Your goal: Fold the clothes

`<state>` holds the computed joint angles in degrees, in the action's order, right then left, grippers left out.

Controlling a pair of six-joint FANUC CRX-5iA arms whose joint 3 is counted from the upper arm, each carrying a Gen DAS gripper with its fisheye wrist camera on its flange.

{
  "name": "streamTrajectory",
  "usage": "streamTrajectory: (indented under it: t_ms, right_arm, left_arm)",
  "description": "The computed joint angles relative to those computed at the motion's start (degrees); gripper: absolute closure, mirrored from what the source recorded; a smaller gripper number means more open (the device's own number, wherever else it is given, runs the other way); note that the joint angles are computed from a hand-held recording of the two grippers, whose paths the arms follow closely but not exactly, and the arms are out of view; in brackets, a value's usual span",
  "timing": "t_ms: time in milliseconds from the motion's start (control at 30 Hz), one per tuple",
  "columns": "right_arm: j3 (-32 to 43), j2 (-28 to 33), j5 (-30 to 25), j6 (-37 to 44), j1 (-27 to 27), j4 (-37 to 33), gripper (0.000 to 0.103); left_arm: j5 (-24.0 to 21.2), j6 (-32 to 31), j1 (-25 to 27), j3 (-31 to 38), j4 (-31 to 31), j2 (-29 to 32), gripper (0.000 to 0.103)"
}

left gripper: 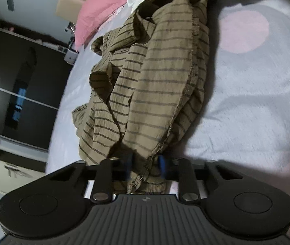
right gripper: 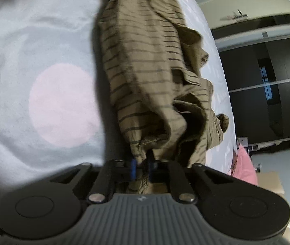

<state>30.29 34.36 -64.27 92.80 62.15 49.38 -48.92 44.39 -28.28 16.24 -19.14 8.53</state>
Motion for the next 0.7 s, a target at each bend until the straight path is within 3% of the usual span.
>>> streamTrajectory:
  t_ms: [133, 333, 533, 700]
  right_arm:
    - [6.3, 1.2, -2.5, -1.2, -0.3, -3.0, 0.098]
    - [12.3, -0.2, -5.0, 0.8, 0.0, -9.1, 0.098]
    - [17.4, -2.6, -12.0, 10.0, 2.3, -17.4, 0.098]
    - [15.7, -5.1, -16.1, 15.0, 5.5, -19.9, 0.098]
  left_arm:
    - [-4.7, 2.0, 2.2, 4.0, 5.4, 1.2, 0.098]
    - [-9.1, -0.2, 5.0, 6.1, 12.2, -1.1, 0.1]
    - [-18.5, -3.5, 6.5, 7.2, 18.1, -4.4, 0.1]
    - [-26.0, -4.4, 6.8, 6.6, 20.8, -7.0, 0.1]
